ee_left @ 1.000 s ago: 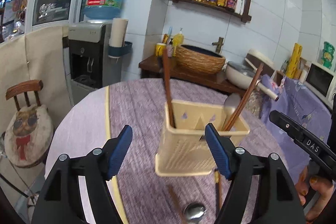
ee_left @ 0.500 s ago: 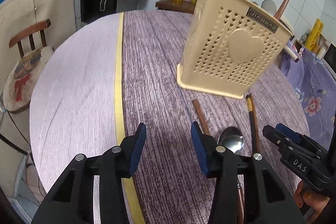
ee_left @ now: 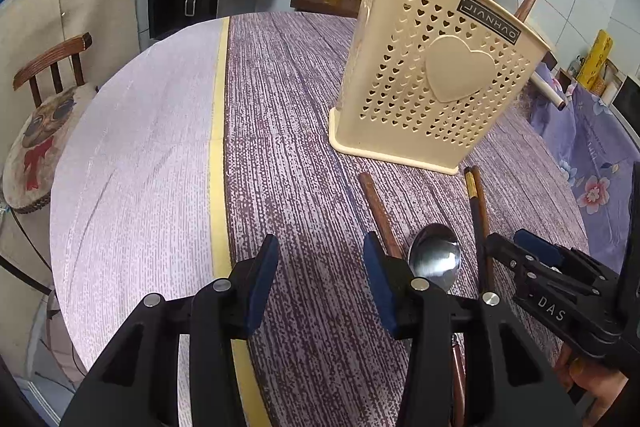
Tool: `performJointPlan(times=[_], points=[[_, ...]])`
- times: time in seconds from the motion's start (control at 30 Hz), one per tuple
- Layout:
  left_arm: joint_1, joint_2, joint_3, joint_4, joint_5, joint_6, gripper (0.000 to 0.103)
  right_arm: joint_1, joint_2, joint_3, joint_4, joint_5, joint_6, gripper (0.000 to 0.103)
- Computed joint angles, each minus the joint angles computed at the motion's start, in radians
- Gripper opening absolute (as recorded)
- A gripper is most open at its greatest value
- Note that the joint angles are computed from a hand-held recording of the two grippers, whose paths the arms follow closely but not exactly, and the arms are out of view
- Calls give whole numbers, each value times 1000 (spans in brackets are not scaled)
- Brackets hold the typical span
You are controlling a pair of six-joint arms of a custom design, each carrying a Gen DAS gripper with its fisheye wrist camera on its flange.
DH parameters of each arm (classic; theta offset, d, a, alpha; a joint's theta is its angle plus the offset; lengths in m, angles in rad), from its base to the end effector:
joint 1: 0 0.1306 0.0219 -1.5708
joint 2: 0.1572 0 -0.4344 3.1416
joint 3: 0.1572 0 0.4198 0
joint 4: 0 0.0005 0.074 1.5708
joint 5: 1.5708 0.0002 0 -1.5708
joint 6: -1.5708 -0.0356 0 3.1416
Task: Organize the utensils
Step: 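Close the left tool on a brown chopstick while the right tool closes on another brown chopstick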
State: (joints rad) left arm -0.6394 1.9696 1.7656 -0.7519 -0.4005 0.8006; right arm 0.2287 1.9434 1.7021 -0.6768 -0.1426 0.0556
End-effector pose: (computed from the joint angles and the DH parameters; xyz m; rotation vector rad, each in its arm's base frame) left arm 0.5887 -0.4211 0.3272 -0.3505 2.4014 -0.1375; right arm 0.6956 0.1666 0.3182 -0.4127 2.4585 0.2502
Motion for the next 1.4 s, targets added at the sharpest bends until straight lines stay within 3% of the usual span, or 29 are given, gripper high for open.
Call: performJointPlan(times=[0.1, 0.4, 0.77, 0.93, 1.4], points=[[0, -5, -7, 1, -1, 2, 44, -17, 14, 24, -28, -42, -19, 44], [12, 25, 47, -20, 33, -17, 41, -20, 55, 85, -43, -33, -59, 30], [21, 143, 236, -147, 96, -79, 31, -30, 106, 168, -90, -77, -84, 20], [18, 162, 270, -180, 85, -91, 18, -32, 117, 184, -95, -81, -96, 16], [1, 204, 338, -261, 21, -128, 12, -4, 123, 194, -88, -7, -73, 14]])
